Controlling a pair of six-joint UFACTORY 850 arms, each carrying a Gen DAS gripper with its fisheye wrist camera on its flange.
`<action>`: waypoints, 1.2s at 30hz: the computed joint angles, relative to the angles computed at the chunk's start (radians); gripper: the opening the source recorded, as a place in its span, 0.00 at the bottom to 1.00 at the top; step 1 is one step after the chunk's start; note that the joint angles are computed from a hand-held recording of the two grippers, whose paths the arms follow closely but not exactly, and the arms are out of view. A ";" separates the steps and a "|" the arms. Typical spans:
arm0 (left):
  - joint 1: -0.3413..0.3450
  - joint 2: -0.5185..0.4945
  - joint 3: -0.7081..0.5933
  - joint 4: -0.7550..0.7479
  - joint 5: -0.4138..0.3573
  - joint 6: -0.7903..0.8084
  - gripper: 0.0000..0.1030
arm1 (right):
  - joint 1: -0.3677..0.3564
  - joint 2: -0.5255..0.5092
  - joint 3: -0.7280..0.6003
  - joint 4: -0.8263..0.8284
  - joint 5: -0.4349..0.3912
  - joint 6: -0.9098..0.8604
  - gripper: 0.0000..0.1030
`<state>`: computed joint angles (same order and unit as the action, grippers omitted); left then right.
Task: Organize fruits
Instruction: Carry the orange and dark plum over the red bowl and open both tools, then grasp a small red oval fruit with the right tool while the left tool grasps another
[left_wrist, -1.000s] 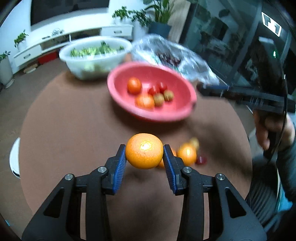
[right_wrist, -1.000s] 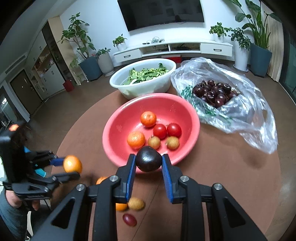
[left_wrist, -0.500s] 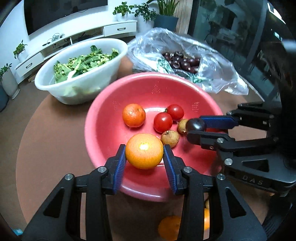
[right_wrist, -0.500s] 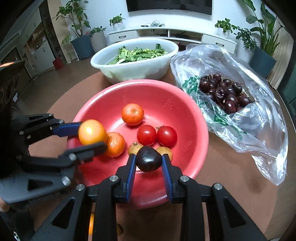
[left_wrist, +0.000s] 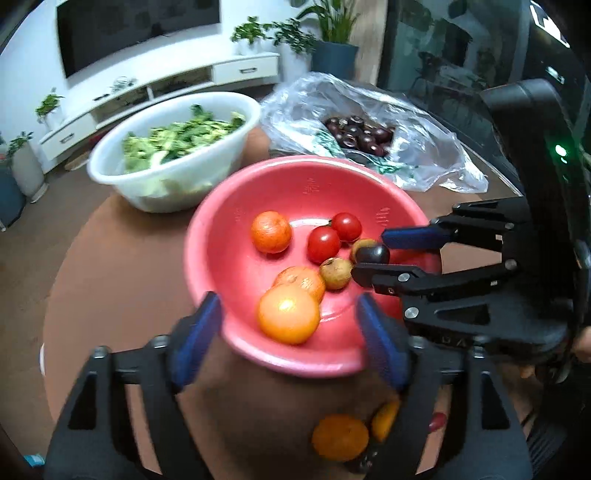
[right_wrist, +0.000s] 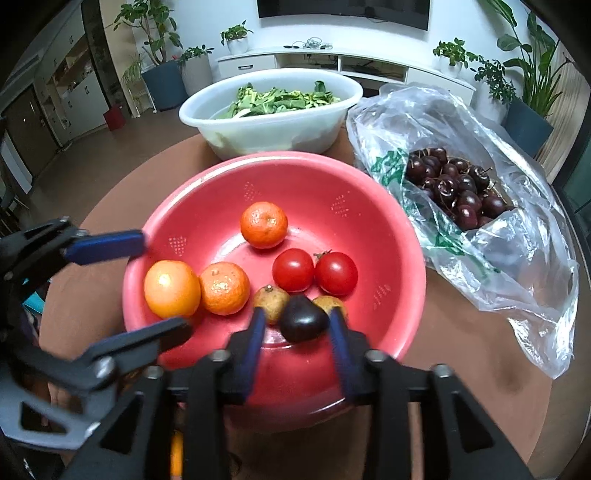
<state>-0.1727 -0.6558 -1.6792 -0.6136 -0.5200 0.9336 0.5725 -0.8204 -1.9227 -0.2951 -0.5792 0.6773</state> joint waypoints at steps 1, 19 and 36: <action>0.007 0.024 0.032 -0.026 0.013 0.019 0.79 | -0.001 0.005 0.007 -0.001 0.009 0.006 0.50; 0.076 0.380 0.631 -0.333 0.108 0.254 0.84 | 0.143 0.323 0.542 -0.300 0.257 0.334 0.50; 0.034 0.403 0.684 -0.377 0.187 0.283 0.71 | 0.167 0.234 0.450 -0.210 0.215 0.129 0.20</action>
<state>-0.1387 -0.2531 -0.9955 -0.9904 -0.3327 1.2168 0.7395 -0.5866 -1.4731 -0.5051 -0.3638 0.8061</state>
